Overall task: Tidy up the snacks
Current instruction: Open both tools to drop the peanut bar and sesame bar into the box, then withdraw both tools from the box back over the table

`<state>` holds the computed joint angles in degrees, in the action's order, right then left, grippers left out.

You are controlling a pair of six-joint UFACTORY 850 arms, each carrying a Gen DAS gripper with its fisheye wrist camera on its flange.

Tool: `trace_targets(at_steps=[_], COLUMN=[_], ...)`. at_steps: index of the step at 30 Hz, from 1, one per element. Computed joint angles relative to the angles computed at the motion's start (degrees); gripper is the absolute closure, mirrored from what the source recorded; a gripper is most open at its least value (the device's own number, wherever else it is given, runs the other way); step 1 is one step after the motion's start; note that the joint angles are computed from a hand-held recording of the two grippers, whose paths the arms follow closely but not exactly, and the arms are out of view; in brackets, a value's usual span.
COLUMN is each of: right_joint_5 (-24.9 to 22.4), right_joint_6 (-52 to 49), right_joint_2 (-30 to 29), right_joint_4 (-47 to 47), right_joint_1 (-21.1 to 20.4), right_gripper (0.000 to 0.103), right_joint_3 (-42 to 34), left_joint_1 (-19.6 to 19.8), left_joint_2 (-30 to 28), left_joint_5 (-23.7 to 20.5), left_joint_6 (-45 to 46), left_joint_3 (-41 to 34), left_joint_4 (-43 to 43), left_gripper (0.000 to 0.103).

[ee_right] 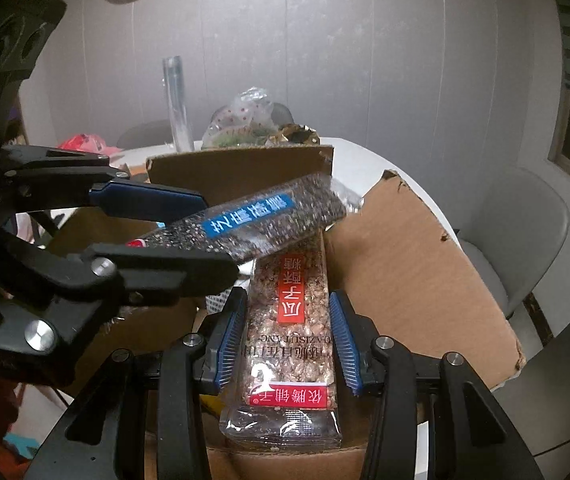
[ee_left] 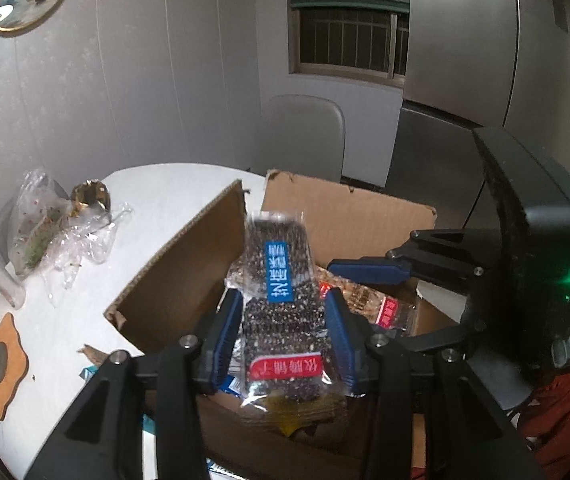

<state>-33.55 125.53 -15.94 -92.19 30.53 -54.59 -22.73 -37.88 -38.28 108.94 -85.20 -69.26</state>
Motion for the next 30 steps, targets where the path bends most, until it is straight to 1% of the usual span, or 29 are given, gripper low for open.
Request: trace_targets(at_steps=[1,2,3,4,5,6,7,9,11,15,18,23,24,27,30], right_joint_5=[0.05,0.26,0.43,0.48,0.33,0.02,-0.45,-2.03,-2.97,-5.0,-7.81,-12.52,-14.07,-17.54,-20.9], right_joint_6=[-0.66,-1.23,-1.63,-2.47,-3.33,-3.34,-3.33,-4.21,-3.64,-2.84,-2.12,-0.59,-0.39,0.52,0.63], right_joint_2=[-0.41,-0.75,-0.91,-1.05,-1.13,-1.25,-1.25,-1.14,-0.68,0.33,0.98,2.44,2.46,2.67,2.07], right_joint_4=[0.53,0.98,1.21,1.92,2.5,2.51,2.51,3.54,3.51,3.85,4.0,3.8,3.73,3.11,1.32], right_joint_1=[-0.05,-0.11,-0.12,-0.12,0.0,0.23,0.44,1.1,1.67,2.84,4.35,7.26,8.02,10.07,12.23], right_gripper=[0.064,0.063,0.061,0.057,0.052,0.049,0.043,0.038,0.034,0.034,0.034,0.034,0.034,0.034,0.034], right_joint_3=[-0.47,-0.79,-1.07,-1.38,-1.69,-1.64,-1.6,-1.75,-1.18,-0.66,-0.49,0.54,0.21,-0.24,-1.9], left_joint_1=[-0.01,-0.01,0.06,0.16,0.23,0.45,0.58,0.96,1.28,2.4,3.6,6.75,7.54,9.73,12.15], left_joint_2=[0.04,0.14,0.28,0.72,1.16,1.59,1.94,2.21,3.01,4.62,6.02,7.72,8.01,8.45,8.62], left_joint_5=[0.17,0.15,0.02,0.01,0.26,0.25,0.22,-0.1,-0.12,-1.05,-2.54,-5.34,-5.91,-6.42,-6.86], left_joint_6=[0.42,0.68,0.96,1.87,3.0,3.87,4.63,6.0,7.68,10.76,12.31,14.97,14.92,15.74,16.38], left_joint_3=[0.16,0.33,0.53,1.14,1.78,2.33,2.79,3.23,4.31,6.38,7.96,9.75,9.89,10.23,10.42], left_joint_4=[-0.39,-0.66,-1.07,-1.94,-3.01,-3.71,-4.38,-5.54,-7.23,-10.45,-12.34,-15.14,-15.29,-17.24,-18.93], left_gripper=[0.062,0.057,0.048,0.042,0.034,0.029,0.027,0.022,0.02,0.019,0.018,0.018,0.017,0.014,0.013])
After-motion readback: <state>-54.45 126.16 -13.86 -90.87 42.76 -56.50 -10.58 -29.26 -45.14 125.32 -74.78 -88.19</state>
